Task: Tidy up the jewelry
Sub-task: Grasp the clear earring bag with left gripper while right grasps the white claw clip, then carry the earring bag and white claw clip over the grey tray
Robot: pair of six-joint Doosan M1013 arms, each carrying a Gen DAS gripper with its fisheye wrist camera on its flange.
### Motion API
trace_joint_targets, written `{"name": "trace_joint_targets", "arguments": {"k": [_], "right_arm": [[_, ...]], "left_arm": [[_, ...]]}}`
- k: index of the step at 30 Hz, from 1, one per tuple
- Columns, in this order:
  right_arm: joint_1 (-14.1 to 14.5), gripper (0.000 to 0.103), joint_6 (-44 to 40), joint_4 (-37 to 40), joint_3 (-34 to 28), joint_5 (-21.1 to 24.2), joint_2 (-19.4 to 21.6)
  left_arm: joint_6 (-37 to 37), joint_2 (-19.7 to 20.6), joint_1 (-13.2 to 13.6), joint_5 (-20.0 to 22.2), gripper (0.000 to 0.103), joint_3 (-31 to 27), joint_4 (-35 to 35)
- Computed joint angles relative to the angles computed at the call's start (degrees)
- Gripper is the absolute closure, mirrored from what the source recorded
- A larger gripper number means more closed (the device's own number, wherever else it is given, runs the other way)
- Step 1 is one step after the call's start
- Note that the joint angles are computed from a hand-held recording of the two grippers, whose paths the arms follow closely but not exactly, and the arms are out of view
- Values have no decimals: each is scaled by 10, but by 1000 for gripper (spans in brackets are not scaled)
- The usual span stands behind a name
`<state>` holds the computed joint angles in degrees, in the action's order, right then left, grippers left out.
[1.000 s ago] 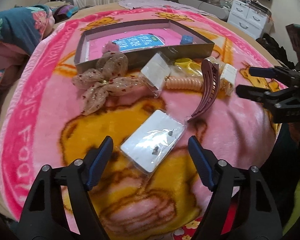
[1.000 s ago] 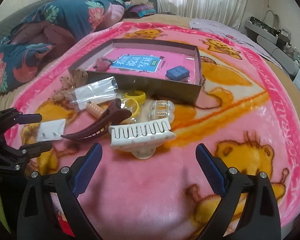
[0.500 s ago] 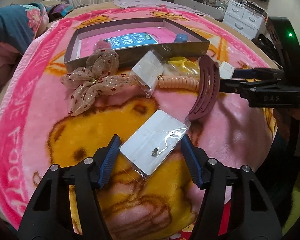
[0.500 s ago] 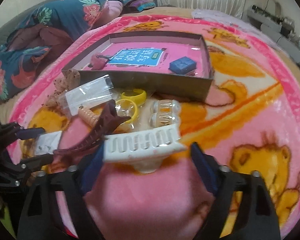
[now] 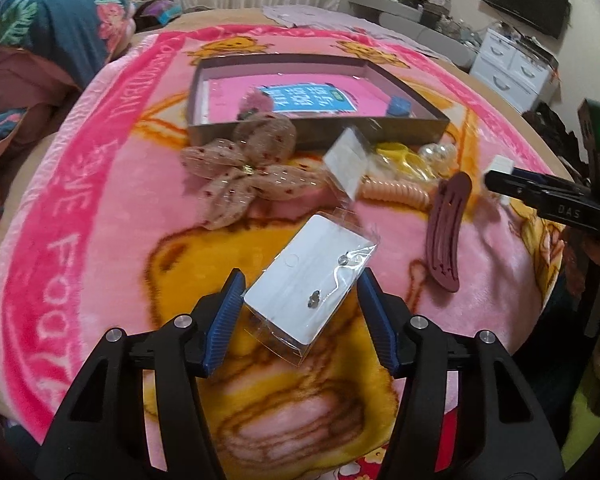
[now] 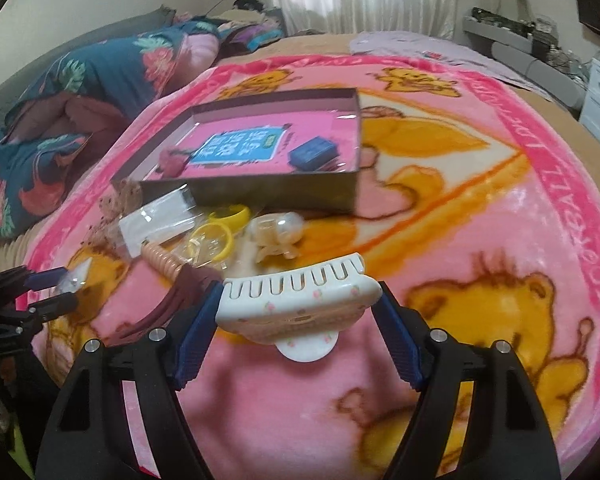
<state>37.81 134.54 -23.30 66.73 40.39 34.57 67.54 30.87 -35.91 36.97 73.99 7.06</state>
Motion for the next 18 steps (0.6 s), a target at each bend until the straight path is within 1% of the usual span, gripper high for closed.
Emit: {"name": "trace_joint_targets", "arguments": {"k": [4,9,18], "right_arm": [[-3,29,41,-26,17,-18,-12],[-4,29,79,-58,28,-30,-22],[0,29,86,-80,27,-44,-26]], "left_arm": [[-31,-4,3,-1,53,2,20],[-58,-9,9,-7,53,4,34],[-101,-11,18,-9,53,-1,63]]}}
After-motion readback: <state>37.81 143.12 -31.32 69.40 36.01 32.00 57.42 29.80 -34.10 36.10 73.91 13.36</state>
